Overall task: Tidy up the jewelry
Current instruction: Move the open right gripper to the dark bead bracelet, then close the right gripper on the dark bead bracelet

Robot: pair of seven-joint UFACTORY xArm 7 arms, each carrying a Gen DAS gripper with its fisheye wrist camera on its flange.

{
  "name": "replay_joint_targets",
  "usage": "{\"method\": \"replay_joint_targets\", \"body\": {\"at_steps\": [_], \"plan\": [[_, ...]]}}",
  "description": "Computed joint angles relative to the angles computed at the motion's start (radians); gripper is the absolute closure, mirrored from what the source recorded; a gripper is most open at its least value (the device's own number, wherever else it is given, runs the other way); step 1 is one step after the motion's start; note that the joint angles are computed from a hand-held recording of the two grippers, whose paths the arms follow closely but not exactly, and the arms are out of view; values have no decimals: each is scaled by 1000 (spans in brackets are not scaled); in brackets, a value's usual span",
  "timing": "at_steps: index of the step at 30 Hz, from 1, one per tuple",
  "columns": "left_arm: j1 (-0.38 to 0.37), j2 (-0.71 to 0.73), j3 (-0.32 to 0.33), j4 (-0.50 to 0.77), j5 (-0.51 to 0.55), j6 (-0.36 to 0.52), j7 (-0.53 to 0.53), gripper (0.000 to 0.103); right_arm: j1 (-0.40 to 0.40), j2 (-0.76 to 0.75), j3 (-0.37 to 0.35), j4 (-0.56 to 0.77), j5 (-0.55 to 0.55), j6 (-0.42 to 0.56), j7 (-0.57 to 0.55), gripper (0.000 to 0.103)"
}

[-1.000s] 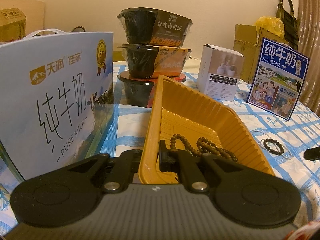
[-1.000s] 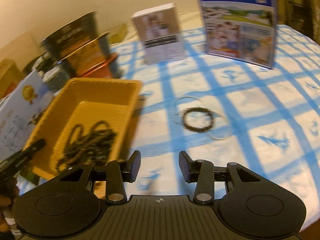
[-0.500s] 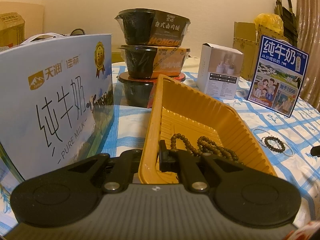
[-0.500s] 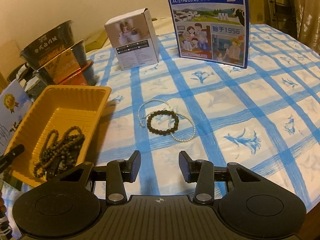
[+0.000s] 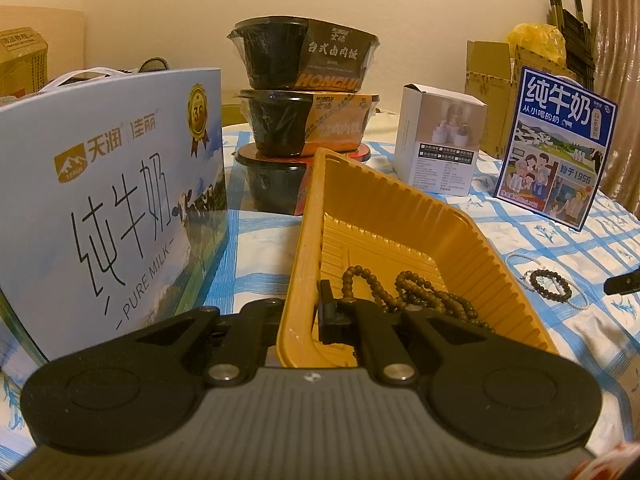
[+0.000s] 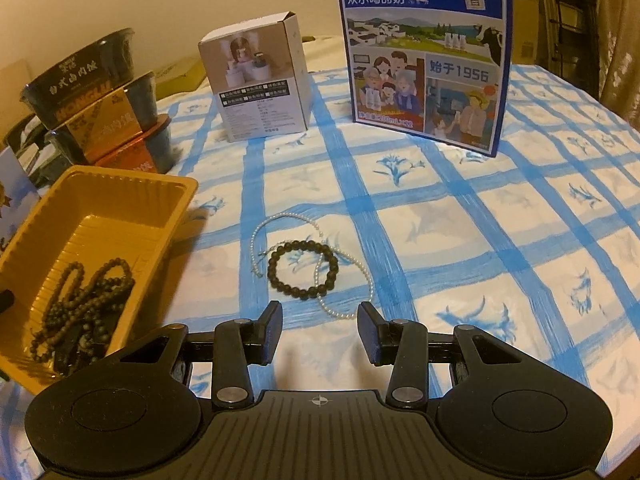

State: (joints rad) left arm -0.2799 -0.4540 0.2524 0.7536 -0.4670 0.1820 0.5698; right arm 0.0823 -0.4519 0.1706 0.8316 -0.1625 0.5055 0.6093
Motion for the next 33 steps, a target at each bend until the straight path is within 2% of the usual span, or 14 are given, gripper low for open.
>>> {"method": "replay_joint_targets", "body": {"at_steps": [14,16,19,28,33], "plan": [[8,3,0,-1,-1,9,6,97,-13,110,-17,40,-33,-84,-34,61],[8,3,0,0,-2,10,10,97,-18,127,-20,43,-40,-99,-34,73],[11,3,-2,0,-3,13,10,97,-25,155,-23,51,-50,-117,-31,81],[10,2,-1,1,-7,19,23,98,-23,243,-38,98,-82,-128,-20,92],[14,4,-4,3,-10,21,24,98,-16,274,-44,113,-99,-122,-3,93]]}}
